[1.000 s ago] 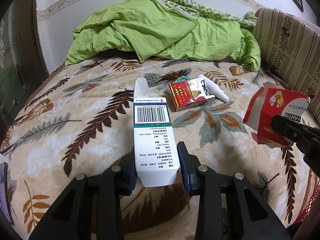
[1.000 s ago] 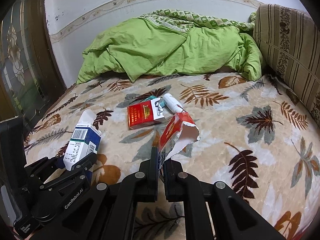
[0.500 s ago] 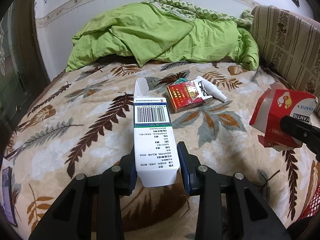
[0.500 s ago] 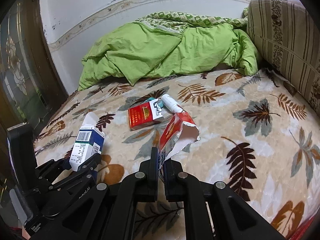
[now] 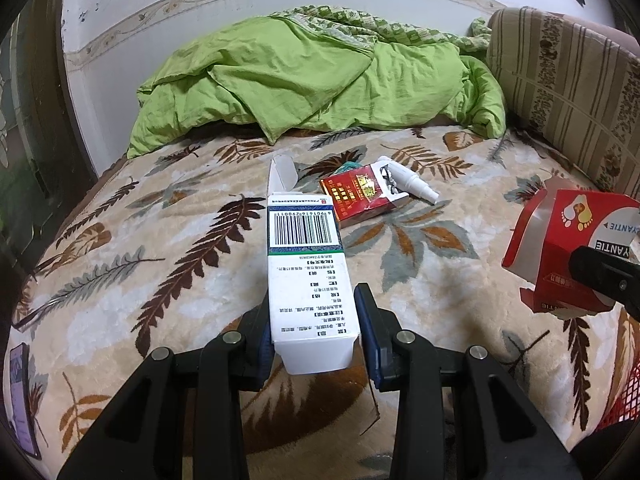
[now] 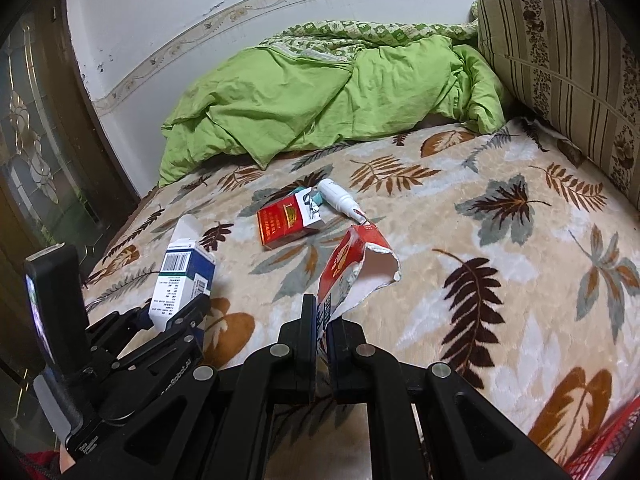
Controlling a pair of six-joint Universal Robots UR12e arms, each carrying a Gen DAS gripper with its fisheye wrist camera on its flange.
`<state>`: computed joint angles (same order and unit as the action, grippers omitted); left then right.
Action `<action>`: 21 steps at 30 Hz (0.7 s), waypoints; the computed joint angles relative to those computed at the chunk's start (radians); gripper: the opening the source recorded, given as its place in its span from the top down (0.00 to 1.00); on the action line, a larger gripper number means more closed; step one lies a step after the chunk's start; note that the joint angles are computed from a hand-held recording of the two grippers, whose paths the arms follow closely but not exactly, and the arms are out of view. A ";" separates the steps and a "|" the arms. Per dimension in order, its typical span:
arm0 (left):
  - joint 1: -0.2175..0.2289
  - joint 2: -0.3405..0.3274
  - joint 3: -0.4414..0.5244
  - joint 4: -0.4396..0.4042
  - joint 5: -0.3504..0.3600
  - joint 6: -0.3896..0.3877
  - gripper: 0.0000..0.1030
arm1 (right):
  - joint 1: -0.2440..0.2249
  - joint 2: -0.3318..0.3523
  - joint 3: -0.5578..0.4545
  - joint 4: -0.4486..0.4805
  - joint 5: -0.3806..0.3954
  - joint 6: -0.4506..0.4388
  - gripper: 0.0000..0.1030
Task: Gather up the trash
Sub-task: 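Hold the medicine box in the left tool while the right tool holds the red-white box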
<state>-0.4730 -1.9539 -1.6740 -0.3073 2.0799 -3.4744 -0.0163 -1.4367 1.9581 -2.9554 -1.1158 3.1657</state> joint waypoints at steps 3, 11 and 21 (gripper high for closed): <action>-0.003 0.003 -0.002 -0.001 -0.007 0.000 0.66 | -0.004 -0.009 0.008 0.002 0.004 -0.004 0.95; -0.018 0.006 -0.004 0.003 -0.006 0.015 0.66 | -0.017 -0.032 0.029 0.012 0.027 -0.004 0.95; -0.042 0.003 -0.001 0.016 -0.001 0.055 0.66 | -0.029 -0.050 0.050 0.008 0.039 -0.004 0.95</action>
